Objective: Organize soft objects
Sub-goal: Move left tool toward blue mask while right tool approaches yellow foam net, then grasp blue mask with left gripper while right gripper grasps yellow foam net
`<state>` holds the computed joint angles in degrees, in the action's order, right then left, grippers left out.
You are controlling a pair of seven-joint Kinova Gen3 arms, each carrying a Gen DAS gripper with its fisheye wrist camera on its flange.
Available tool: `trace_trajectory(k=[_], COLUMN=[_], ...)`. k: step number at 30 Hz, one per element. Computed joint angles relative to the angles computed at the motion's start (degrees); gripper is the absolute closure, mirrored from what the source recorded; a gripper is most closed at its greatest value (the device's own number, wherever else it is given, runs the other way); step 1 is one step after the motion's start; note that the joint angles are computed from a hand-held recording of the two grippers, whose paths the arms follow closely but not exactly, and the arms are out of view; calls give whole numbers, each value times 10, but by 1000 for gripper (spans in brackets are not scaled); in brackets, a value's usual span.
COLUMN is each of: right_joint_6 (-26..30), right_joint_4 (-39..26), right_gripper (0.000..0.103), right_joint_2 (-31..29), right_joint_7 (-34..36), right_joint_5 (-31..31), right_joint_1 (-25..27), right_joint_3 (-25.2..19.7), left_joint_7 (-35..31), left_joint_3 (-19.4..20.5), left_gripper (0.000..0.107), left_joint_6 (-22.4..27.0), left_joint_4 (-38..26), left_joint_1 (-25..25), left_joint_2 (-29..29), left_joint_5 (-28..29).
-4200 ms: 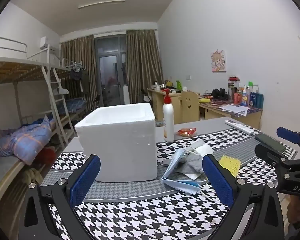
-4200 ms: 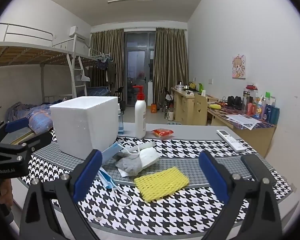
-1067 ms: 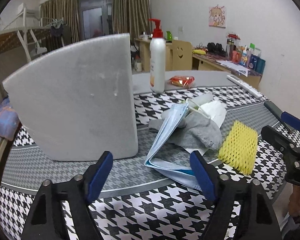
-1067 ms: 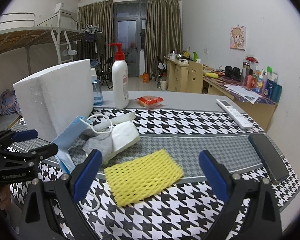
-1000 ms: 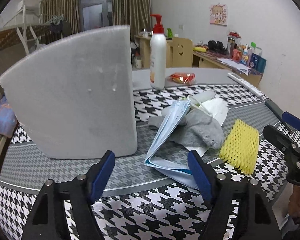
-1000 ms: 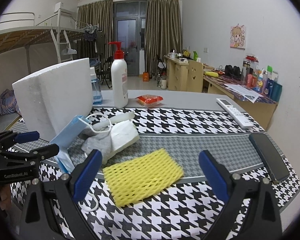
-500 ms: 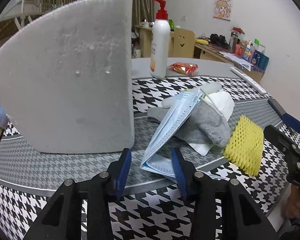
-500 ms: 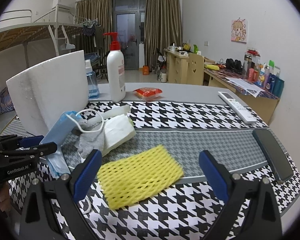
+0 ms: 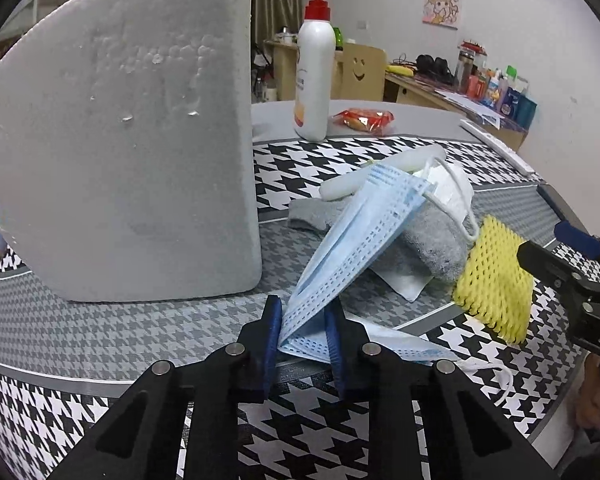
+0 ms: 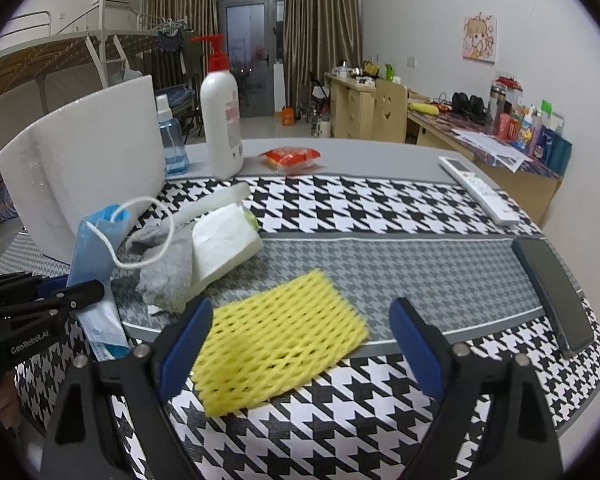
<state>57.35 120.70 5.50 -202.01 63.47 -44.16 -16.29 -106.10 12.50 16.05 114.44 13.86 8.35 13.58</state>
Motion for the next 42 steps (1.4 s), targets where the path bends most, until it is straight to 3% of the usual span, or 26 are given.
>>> trace_trajectory(k=[13, 20, 22, 24, 26, 30, 37, 38, 40, 41, 42], right_joint_6=[-42, -29, -22, -25, -35, -54, -67, -68, -66, -64, -63], right_joint_4=[-35, -49, -54, -57, -55, -50, -31, -27, -22, -18, -13], right_gripper=[30, 37, 43, 58, 64, 86, 85, 81, 60, 42, 35], right_joint_2=[17, 28, 31, 31, 28, 23, -2, -7, -12, -14, -16], right_joint_7=[107, 131, 141, 151, 156, 161, 128, 120, 108, 99, 87], right_joint_5=[-89, -103, -105, -107, -109, -108, -99, -98, -97, -92, -85], right_joint_1=[27, 19, 15, 13, 13, 15, 18, 20, 24, 24, 23], right_joint_3=[23, 28, 28, 30, 30, 31, 28, 26, 21, 17, 14], left_joint_7=[-81, -118, -129, -142, -162, -191, -224, -229, -247, -255, -262], left_joint_3=[24, 24, 25, 27, 32, 32, 27, 27, 28, 28, 27], left_gripper=[92, 92, 92, 92, 92, 92, 93, 93, 93, 93, 93], left_joint_6=[1, 3, 4, 5, 6, 8, -1, -1, -1, -1, -1], left_joint_4=[7, 7, 8, 9, 10, 13, 24, 25, 27, 28, 30], left_joint_1=[-37, -41, -44, -48, -56, -60, -55, -55, -59, -61, -60], left_joint_2=[-4, -5, -5, -5, -7, -9, -19, -20, -22, -23, -24], left_joint_5=[70, 104, 114, 127, 146, 173, 204, 208, 225, 233, 239])
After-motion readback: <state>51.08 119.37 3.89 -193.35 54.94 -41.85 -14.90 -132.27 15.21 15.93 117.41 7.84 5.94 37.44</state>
